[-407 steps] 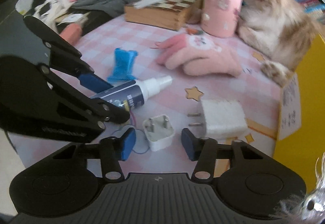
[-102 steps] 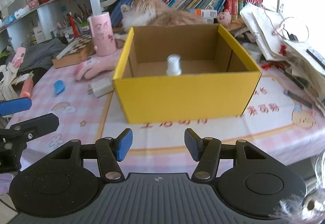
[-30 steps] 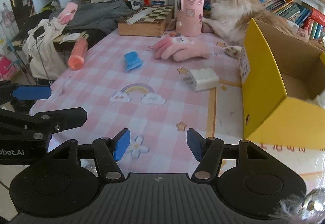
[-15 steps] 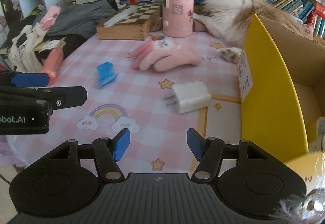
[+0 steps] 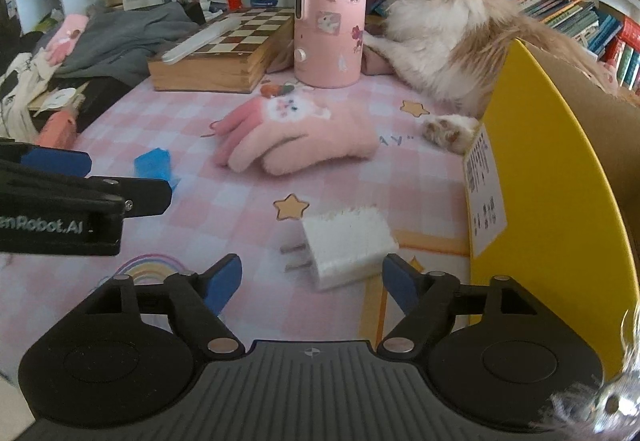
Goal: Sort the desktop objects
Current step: 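Move the right tool toward the white charger block on the table, then close the right tool on the white charger while the left tool grasps the blue item, then carry the white charger and blue item over the yellow box with both tools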
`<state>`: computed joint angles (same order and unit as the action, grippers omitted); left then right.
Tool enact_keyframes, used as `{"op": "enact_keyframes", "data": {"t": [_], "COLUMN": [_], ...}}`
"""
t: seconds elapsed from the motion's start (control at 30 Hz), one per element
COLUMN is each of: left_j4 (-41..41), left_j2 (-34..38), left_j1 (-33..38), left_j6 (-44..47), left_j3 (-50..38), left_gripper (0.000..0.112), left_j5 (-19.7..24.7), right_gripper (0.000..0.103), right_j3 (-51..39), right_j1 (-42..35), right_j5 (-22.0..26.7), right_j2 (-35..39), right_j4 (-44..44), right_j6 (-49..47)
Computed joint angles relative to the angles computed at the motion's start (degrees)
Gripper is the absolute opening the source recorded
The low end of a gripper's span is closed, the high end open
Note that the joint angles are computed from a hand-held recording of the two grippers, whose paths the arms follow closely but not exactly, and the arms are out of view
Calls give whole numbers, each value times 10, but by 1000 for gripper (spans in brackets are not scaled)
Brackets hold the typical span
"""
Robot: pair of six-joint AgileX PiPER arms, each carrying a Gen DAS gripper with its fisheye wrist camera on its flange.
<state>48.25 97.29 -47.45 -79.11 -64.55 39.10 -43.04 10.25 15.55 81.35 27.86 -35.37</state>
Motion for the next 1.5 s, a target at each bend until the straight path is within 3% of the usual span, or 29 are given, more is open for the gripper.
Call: {"op": "enact_keyframes", "data": {"t": [0.37, 0.77, 0.87, 0.97, 1.1, 1.27, 1.5], "left_j4": [-71, -136, -134, -142, -183, -143, -85], "left_j2": [54, 70, 71, 67, 55, 23, -38], "left_j1": [71, 106, 108, 115, 130, 121, 102], "left_j6": [88, 174, 182, 192, 219, 165, 76], "left_j3": [-33, -57, -58, -53, -45, -21, 20], "left_gripper": [84, 62, 53, 49, 40, 37, 36], "left_j5": [-55, -68, -68, -78, -94, -107, -101], "right_gripper": [79, 78, 74, 63, 63, 63, 63], "right_j3": [-43, -56, -60, -61, -63, -56, -30], "right_j1": [-1, 1, 2, 7, 7, 6, 25], "right_j5": [-11, -28, -27, -34, -29, -10, -19], "right_j2": [62, 88, 90, 89, 89, 76, 38], "right_j4": [-74, -48, -56, -101, -97, -14, 19], "right_j6": [96, 93, 105, 154, 152, 81, 49]}}
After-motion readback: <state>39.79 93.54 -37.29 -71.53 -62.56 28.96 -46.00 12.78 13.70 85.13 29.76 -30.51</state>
